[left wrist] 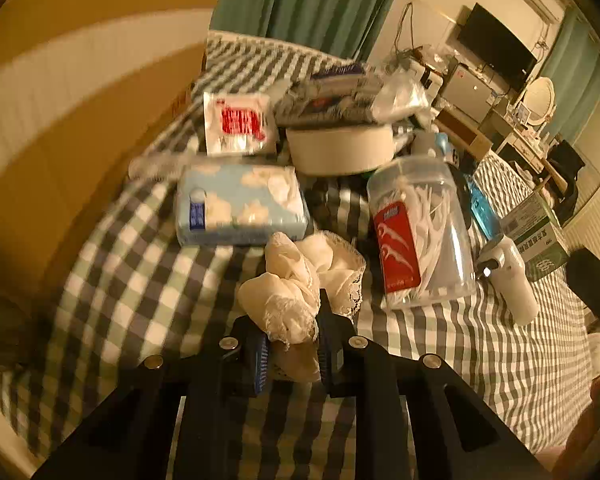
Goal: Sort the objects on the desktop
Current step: 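Lift the white crumpled tissue with left tool while right tool grasps clear plastic container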
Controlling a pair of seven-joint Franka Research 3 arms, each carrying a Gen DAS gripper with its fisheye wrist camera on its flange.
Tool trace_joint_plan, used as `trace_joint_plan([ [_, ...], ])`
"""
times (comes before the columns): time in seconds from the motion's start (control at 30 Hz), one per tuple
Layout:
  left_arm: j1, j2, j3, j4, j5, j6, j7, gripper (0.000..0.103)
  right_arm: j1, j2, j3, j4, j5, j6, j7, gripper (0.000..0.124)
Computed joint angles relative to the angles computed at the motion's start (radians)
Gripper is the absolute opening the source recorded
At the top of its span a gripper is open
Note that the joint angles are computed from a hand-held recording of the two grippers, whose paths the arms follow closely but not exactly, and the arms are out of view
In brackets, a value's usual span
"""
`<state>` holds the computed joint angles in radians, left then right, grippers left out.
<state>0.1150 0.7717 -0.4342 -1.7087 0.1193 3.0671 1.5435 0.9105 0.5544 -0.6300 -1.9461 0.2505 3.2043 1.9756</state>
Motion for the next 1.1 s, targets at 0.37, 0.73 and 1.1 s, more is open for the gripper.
trace_joint_plan([
  [0.37, -0.005, 0.002, 0.018, 0.003, 0.055, 0.032, -0.046, 0.017, -0.392, 0.131, 0.419, 0.288, -0.068, -0.156, -0.056, 0.077],
  [0.73, 0.052, 0.056, -0.073, 0.047, -0.009, -0.002, 0.045, 0.015, -0.423, 0.13, 0.466, 0.299, -0.128, -0.219, -0.038, 0.061],
  [1.1, 0.202, 0.011, -0.235, -0.078, 0.066, 0.068, 0.105, 0.014, -0.329, -0.052, 0.356, 0.073, -0.2, -0.157, 0.102, 0.061],
])
